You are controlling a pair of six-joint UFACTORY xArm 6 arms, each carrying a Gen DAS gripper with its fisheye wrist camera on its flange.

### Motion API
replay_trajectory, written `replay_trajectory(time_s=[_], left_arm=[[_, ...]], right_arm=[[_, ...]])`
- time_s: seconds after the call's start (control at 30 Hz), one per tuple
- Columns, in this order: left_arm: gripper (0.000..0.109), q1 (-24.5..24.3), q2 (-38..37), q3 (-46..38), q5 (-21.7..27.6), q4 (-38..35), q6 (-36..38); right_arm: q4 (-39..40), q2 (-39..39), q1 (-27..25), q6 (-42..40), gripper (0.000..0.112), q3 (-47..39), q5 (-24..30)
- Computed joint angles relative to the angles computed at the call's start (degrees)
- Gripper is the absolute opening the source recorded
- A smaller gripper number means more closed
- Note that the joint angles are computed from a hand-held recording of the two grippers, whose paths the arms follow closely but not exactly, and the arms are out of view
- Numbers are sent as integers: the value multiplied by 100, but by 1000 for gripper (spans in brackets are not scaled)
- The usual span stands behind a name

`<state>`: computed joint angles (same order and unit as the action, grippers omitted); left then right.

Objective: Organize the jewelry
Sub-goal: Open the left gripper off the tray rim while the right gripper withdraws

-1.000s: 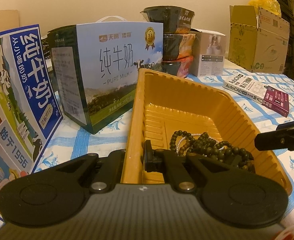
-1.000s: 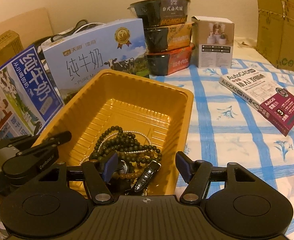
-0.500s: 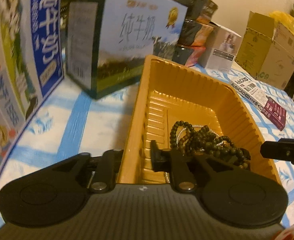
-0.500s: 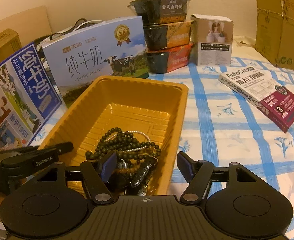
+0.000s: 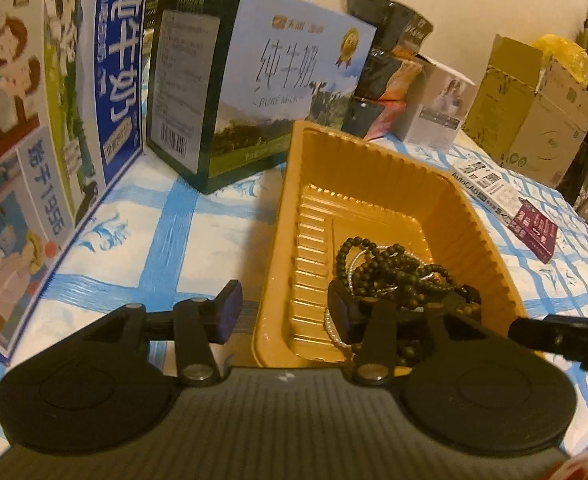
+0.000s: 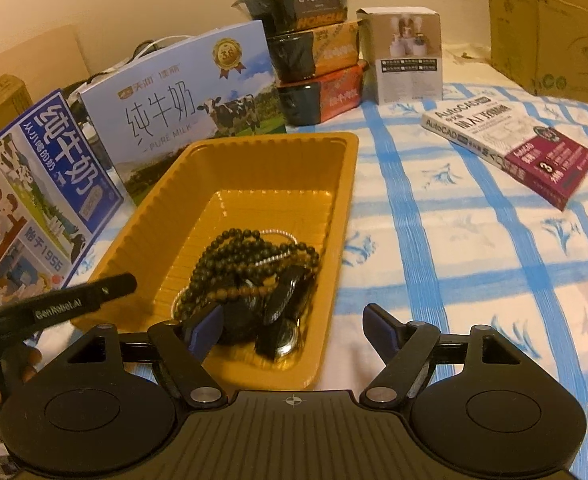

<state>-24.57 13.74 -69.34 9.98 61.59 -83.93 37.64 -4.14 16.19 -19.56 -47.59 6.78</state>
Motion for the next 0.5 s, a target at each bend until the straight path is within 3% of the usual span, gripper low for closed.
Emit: replay_trajectory(time_s=[0.17,0.3,0.37,0.5], left_arm=[[52,-94,-382,234,162,424,-103],[57,-249,-771,493,403,244,302],[59,-329,-968,615,497,45,604],[63,-509,-1292,794,635,-930,1659]], right_arm=[[-471,-443,2,782,77,481,-125],[-1647,-883,-109,2292,77,859,-76],[-2283,-1106,-179,3031,77,965,132],[-2506,-1534,-160,3257,77,1141,434]])
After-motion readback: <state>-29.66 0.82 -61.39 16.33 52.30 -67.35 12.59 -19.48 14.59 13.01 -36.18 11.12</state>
